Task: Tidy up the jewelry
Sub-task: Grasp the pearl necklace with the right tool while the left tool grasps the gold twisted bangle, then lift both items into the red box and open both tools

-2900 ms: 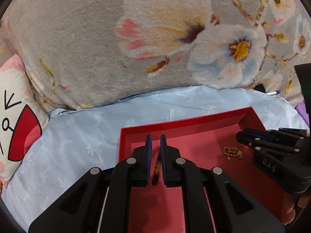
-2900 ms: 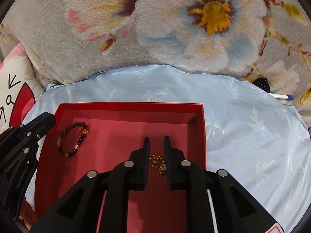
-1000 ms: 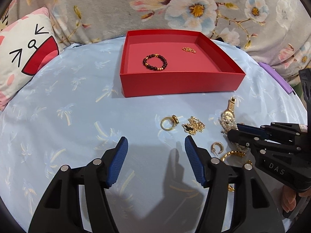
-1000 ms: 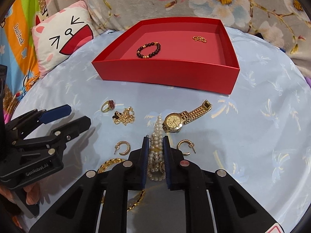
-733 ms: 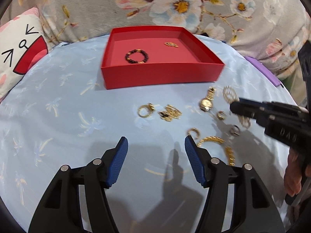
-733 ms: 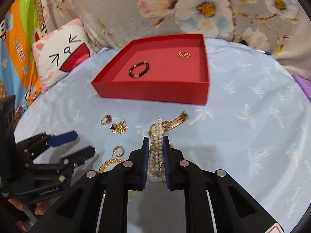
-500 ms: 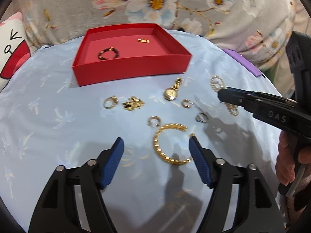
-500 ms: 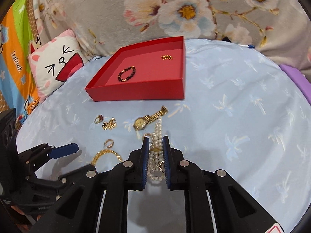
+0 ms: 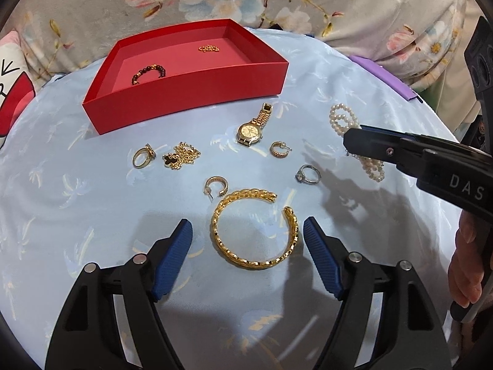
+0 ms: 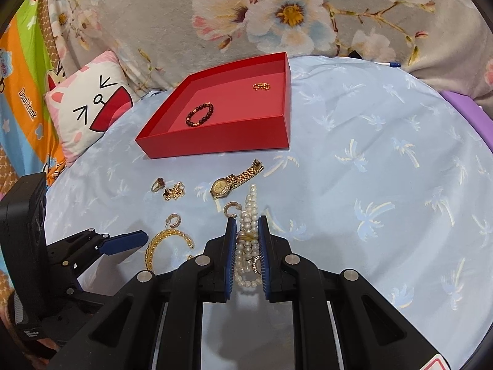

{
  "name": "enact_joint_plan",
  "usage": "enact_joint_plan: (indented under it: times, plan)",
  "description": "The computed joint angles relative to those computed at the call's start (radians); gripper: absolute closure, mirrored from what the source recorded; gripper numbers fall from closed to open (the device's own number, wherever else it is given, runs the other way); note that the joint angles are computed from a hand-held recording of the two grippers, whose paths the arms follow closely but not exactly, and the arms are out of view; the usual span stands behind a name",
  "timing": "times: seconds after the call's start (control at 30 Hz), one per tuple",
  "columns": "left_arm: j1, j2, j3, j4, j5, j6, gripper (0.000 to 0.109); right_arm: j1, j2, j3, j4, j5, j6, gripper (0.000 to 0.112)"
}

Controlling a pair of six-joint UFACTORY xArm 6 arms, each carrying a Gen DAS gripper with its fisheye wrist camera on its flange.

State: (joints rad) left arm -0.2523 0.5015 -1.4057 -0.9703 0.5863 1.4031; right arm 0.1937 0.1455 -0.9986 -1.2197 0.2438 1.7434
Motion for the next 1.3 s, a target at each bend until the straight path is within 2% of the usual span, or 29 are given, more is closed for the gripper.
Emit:
enact_joint_plan:
  times: [0.13,0.27,0.57,0.8,0.9,1.07,1.3]
  plan:
    - [-0.003,-0.005,0.010,-0.009,-0.015,0.022,0.041,-0.001,0.000,0.001,0.007,-0.003,-0.003,0.099]
    - [-0.001,-0.008,0.014,-0.023,-0.014,0.041,0.053,-0.003,0.000,0.002,-0.002,-0.005,0.001,0.099]
    - [0.010,-0.006,0.004,-0.017,0.018,0.023,0.054,-0.002,-0.002,0.001,-0.012,-0.004,0.014,0.099]
    - [0.020,-0.003,-0.028,-0.011,0.004,-0.008,0.054,-0.003,-0.011,-0.004,-0.015,-0.011,0.007,0.099]
    - [0.029,0.005,-0.060,-0.012,0.001,-0.020,0.054,-0.008,-0.008,-0.015,0.022,-0.027,-0.049,0.099]
    - [0.042,0.034,-0.157,-0.026,-0.008,-0.034,0.054,-0.010,0.015,-0.073,0.155,-0.040,-0.243,0.099]
    - [0.047,0.180,-0.457,0.023,-0.017,-0.174,0.053,-0.040,0.096,-0.237,0.275,-0.049,-0.437,0.099]
